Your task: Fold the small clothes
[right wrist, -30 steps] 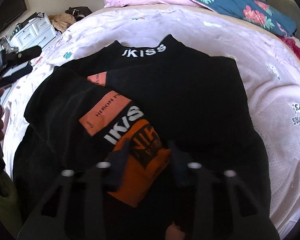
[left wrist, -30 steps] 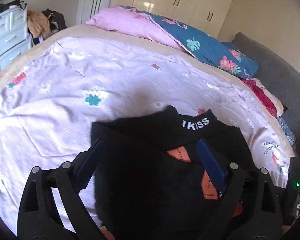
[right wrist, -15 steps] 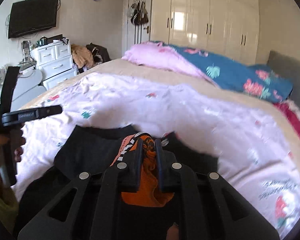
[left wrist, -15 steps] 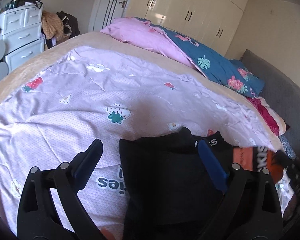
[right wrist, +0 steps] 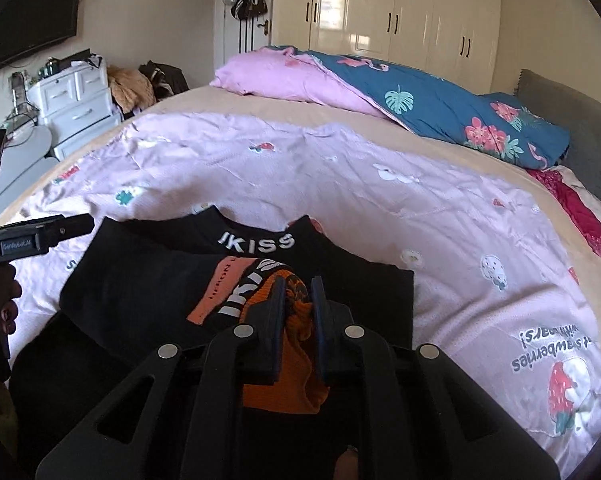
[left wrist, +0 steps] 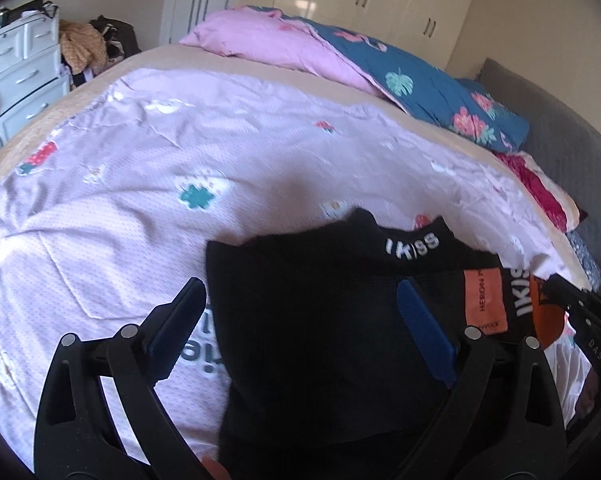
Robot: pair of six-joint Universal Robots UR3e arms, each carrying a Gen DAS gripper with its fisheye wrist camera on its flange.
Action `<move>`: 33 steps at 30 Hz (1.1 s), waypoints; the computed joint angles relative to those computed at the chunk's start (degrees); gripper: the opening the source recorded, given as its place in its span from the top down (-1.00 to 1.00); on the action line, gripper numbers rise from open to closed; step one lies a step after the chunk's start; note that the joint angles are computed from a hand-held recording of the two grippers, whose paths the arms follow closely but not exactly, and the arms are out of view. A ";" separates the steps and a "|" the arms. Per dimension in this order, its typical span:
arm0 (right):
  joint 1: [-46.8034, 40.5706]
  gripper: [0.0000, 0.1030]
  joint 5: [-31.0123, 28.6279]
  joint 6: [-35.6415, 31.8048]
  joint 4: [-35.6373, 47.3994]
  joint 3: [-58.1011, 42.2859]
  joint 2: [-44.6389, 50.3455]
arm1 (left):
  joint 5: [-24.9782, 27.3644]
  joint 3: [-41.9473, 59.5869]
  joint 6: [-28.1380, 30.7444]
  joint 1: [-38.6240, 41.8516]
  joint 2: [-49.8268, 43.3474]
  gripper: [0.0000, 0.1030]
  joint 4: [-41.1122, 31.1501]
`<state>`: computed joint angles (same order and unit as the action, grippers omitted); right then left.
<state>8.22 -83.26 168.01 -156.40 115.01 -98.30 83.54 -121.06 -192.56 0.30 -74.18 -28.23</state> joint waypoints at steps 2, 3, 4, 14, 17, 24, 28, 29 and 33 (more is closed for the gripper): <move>0.30 0.76 -0.88 0.05 0.21 0.14 0.20 | 0.09 0.23 0.02 -1.11 -1.16 -0.74 0.31; 0.31 0.74 -1.12 0.06 0.42 0.07 0.43 | 0.26 0.34 -0.04 -1.67 -1.75 -0.74 0.46; 0.26 0.73 -1.21 -0.02 0.74 -0.02 0.63 | 0.41 0.45 -0.17 -2.14 -2.28 -0.74 0.55; -2.85 0.30 -1.59 0.69 2.41 -0.04 3.24 | -1.26 0.57 0.65 -3.77 -5.84 -0.32 0.53; -6.31 0.16 3.64 1.48 6.53 -0.47 4.58 | -2.85 0.04 1.10 -3.38 -6.40 -0.01 -0.13; -9.76 0.08 9.55 3.88 9.87 -0.69 9.41 | 0.38 -0.83 2.04 -5.95 -8.13 0.15 -0.84; -10.74 0.77 13.83 3.18 8.80 0.75 8.99 | 0.50 -2.23 2.41 -4.96 -7.32 0.15 -1.05; -11.02 0.77 14.87 2.52 8.21 1.42 7.99 | -0.13 -2.47 2.45 -4.43 -6.96 0.15 -1.18; -8.85 0.79 9.96 0.98 4.16 2.28 4.09 | -0.25 -2.60 2.70 -4.33 -6.88 0.15 -1.15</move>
